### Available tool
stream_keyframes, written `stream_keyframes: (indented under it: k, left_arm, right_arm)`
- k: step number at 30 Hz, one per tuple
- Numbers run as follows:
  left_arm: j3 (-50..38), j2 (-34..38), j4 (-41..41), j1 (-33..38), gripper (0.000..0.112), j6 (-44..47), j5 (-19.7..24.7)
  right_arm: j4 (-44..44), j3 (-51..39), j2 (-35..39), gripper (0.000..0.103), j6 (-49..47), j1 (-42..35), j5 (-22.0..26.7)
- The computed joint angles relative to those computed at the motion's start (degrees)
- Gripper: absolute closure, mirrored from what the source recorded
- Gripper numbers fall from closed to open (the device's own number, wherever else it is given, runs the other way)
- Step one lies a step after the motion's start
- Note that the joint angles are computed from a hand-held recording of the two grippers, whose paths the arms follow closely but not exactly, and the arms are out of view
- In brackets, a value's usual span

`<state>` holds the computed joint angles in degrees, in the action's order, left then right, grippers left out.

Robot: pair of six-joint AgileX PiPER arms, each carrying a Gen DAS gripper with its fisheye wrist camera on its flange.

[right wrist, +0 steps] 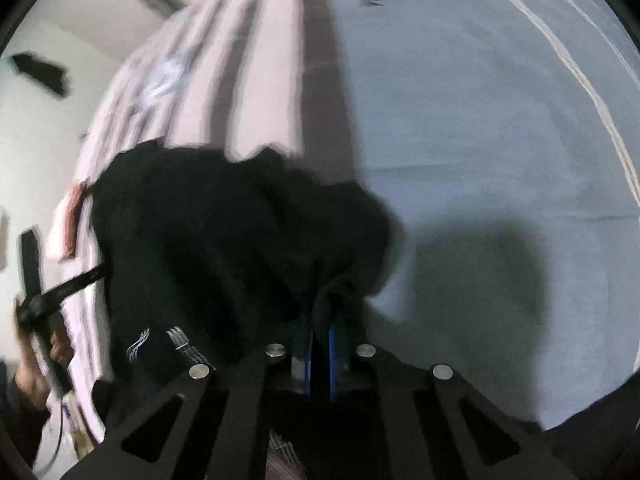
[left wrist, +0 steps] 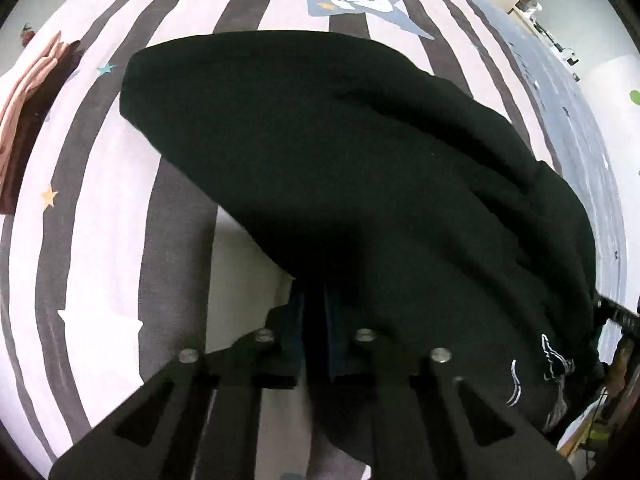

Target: Fold clothes

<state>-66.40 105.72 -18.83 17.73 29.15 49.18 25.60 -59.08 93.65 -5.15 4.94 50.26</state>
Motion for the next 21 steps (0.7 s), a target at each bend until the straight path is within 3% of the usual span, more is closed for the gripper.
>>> stream_keyframes:
  k: [8,14,18,21]
  left_arm:
    - [6.21,-8.11,0.41,7.5,0.108,5.24,4.09]
    - [12.92,-10.94,3.19,11.89,0.106,10.32,5.03]
    - [12.12,-11.67,1.24,13.45,0.097,10.85,4.15]
    - [9.72,-11.4,2.84,13.29,0.088,6.62,-0.49]
  right_arm:
    - [4.97,5.84,-6.52,0.099,-2.62,10.97,1.57]
    - [-1.78,5.61,-8.96,0.096,1.21,14.97,3.86]
    - [-10.36,3.29,-14.16,0.065,6.93,11.92,6.07]
    - [-13.83,-2.1,-12.31,0.063,10.68,10.48,6.06]
